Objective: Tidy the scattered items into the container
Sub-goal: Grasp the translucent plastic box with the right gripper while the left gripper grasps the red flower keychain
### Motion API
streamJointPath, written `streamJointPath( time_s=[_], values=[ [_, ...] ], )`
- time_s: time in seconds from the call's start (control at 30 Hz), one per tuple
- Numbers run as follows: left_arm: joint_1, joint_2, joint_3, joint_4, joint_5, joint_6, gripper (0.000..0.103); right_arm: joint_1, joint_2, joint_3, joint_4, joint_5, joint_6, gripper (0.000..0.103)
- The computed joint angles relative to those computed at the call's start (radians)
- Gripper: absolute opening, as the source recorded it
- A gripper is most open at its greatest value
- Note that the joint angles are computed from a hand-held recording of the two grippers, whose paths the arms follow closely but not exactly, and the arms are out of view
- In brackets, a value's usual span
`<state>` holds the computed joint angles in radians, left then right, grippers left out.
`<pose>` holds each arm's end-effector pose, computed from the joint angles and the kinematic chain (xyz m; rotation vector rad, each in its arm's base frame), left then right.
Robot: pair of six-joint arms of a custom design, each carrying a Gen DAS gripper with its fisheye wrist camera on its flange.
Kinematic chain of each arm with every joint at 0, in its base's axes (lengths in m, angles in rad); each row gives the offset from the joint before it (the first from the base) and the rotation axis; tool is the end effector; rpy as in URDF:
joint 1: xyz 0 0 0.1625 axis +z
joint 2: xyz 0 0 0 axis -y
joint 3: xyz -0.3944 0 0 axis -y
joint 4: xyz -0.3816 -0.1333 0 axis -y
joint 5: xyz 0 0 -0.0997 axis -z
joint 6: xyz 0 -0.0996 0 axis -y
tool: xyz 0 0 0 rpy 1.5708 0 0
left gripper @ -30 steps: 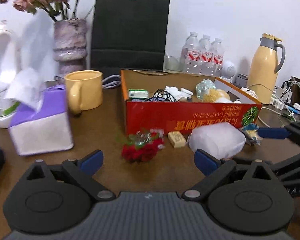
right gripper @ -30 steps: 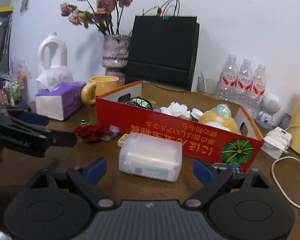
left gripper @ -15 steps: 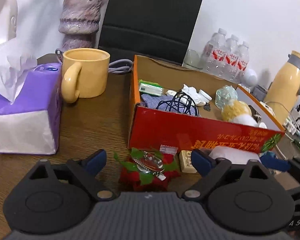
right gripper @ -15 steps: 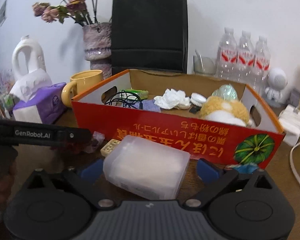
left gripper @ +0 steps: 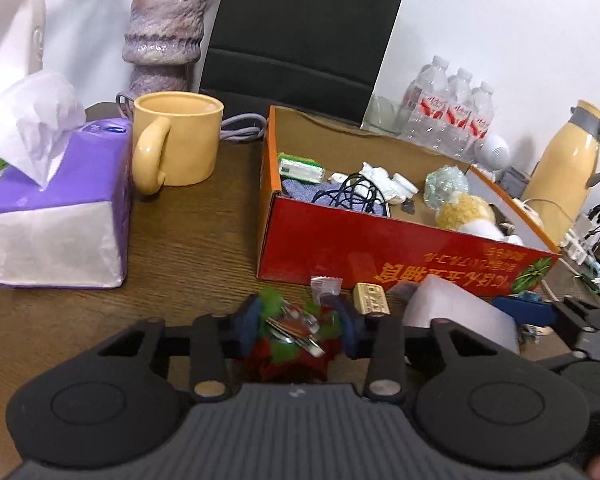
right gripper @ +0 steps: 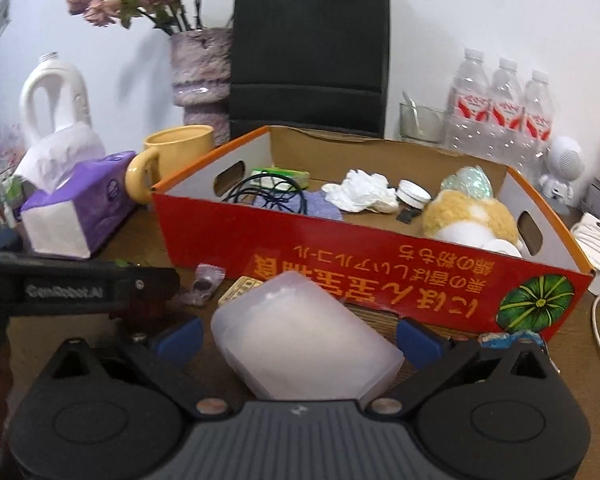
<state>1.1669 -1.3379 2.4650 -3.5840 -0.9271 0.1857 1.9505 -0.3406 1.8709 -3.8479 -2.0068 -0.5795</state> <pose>0.0284 -0.4249 0.2284 0.3264 2.3525 -1.1917 0.2781 -0.4507 -0.0856 0.9585 -2.3118 0.9169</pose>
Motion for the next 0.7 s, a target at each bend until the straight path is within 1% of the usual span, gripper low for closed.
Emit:
streamJointPath(
  time_s=[0.1, 0.2, 0.23, 0.27, 0.3, 0.37, 0.4, 0.43, 0.53, 0.57, 0.67, 0.7],
  values=[
    [-0.017, -0.031, 0.034, -0.013, -0.003, -0.016, 0.034, -0.020, -0.014, 0.013, 0.006, 0.050, -0.024, 0.103],
    [-0.033, -0.054, 0.066, -0.039, 0.002, -0.004, 0.032, -0.039, -0.030, 0.009, 0.043, 0.070, -0.059, 0.103],
    [-0.035, -0.062, 0.073, -0.039, 0.006, -0.005, 0.027, -0.046, -0.039, 0.009, 0.064, 0.079, -0.061, 0.103],
    [-0.039, -0.069, 0.083, -0.043, 0.012, -0.008, 0.019, -0.054, -0.048, 0.011, 0.086, 0.091, -0.055, 0.102],
    [-0.042, -0.079, 0.092, -0.047, 0.014, -0.012, 0.005, -0.059, -0.058, 0.016, 0.103, 0.097, -0.043, 0.100],
    [-0.049, -0.113, 0.114, -0.031, 0.011, -0.027, 0.005, -0.074, -0.080, 0.040, 0.129, 0.134, -0.022, 0.080],
    [-0.055, -0.129, 0.129, -0.037, 0.007, -0.025, 0.005, -0.077, -0.089, 0.053, 0.132, 0.143, -0.017, 0.075],
    [-0.063, -0.141, 0.144, -0.043, 0.009, -0.023, 0.005, -0.076, -0.095, 0.065, 0.132, 0.141, -0.017, 0.067],
    [-0.086, -0.169, 0.182, -0.050, 0.018, -0.015, 0.005, -0.066, -0.105, 0.096, 0.113, 0.116, -0.015, 0.065],
    [-0.097, -0.172, 0.195, -0.057, 0.030, -0.017, 0.005, -0.062, -0.108, 0.110, 0.098, 0.106, -0.013, 0.065],
    [-0.122, -0.167, 0.225, -0.097, 0.064, -0.002, 0.005, -0.059, -0.119, 0.159, 0.024, 0.106, -0.018, 0.065],
    [-0.123, -0.174, 0.230, -0.090, 0.060, -0.006, 0.005, -0.059, -0.126, 0.180, -0.002, 0.113, -0.019, 0.065]
  ],
)
